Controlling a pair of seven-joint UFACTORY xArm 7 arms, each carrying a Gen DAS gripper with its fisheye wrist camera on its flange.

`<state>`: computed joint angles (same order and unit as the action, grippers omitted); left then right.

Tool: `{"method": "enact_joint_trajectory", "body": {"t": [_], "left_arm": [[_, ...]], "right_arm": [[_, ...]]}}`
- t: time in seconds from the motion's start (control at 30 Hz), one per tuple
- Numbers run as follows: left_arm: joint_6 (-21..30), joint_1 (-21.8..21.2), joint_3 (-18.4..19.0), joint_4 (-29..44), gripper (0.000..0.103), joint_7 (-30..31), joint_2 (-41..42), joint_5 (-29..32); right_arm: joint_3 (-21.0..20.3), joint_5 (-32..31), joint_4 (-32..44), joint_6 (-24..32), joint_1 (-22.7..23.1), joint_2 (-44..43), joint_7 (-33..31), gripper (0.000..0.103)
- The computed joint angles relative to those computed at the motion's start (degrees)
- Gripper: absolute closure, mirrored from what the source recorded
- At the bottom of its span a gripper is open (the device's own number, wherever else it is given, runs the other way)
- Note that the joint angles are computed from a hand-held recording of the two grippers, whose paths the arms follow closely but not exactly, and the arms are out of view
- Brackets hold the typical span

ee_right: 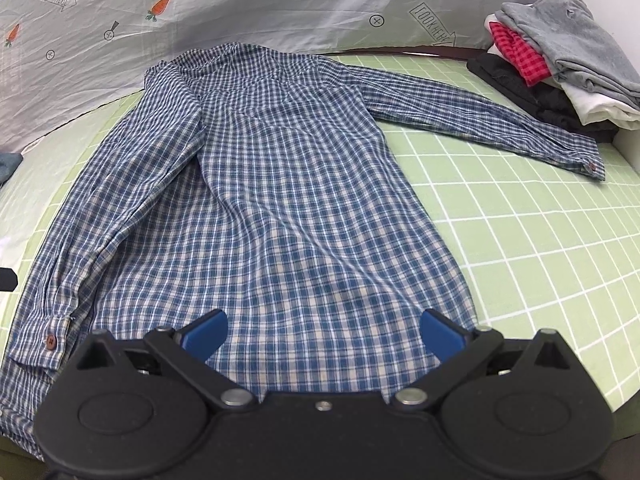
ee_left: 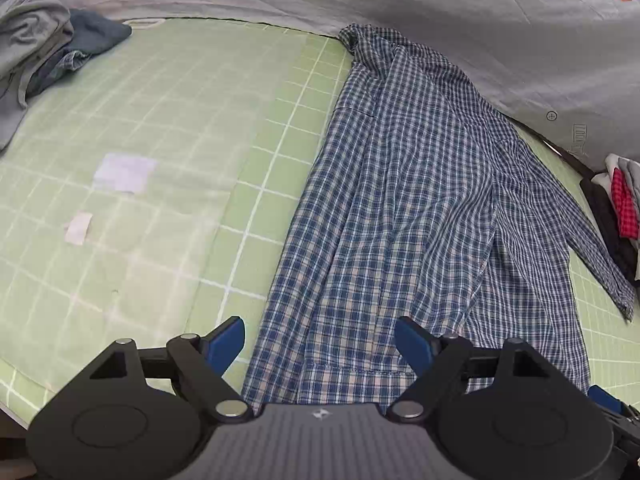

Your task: Fold clothes

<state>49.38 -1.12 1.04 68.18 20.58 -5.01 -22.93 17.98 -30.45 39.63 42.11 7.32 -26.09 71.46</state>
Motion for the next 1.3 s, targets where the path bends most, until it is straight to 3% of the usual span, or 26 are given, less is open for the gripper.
{"method": "enact_joint_trajectory", "body": {"t": [0.33, 0.77, 1.0, 1.2, 1.3], "left_arm": [[-0.72, -1.95, -2.54, 6.02, 0.016, 1.31, 6.19, 6.48], [1.11, -4.76, -4.94, 32.14, 0.016, -3.49, 27.89, 15.44], [2.48, -6.46, -4.47, 37.34, 0.016, -8.27, 33.34, 18.91], [4.14, -7.1, -3.9, 40.22, 0.0, -11.89, 35.68, 21.05], [4.65, -6.45, -4.4, 40.8, 0.0, -11.12, 36.09, 20.94]], "right_arm": [[-1.68, -3.33, 0.18, -3.46, -3.73, 2.67, 2.86, 0.0], [-6.1, -12.08, 3.42, -2.31, -10.39, 9.26, 12.39, 0.0], [-12.11, -17.09, 6.11, -2.9, -13.11, 14.08, 13.3, 0.0], [-16.04, -24.86, 6.86, -7.15, -16.34, 17.0, 14.68, 0.0], [-17.18, -28.88, 8.31, -7.95, -17.52, 18.95, 18.51, 0.0]]}}
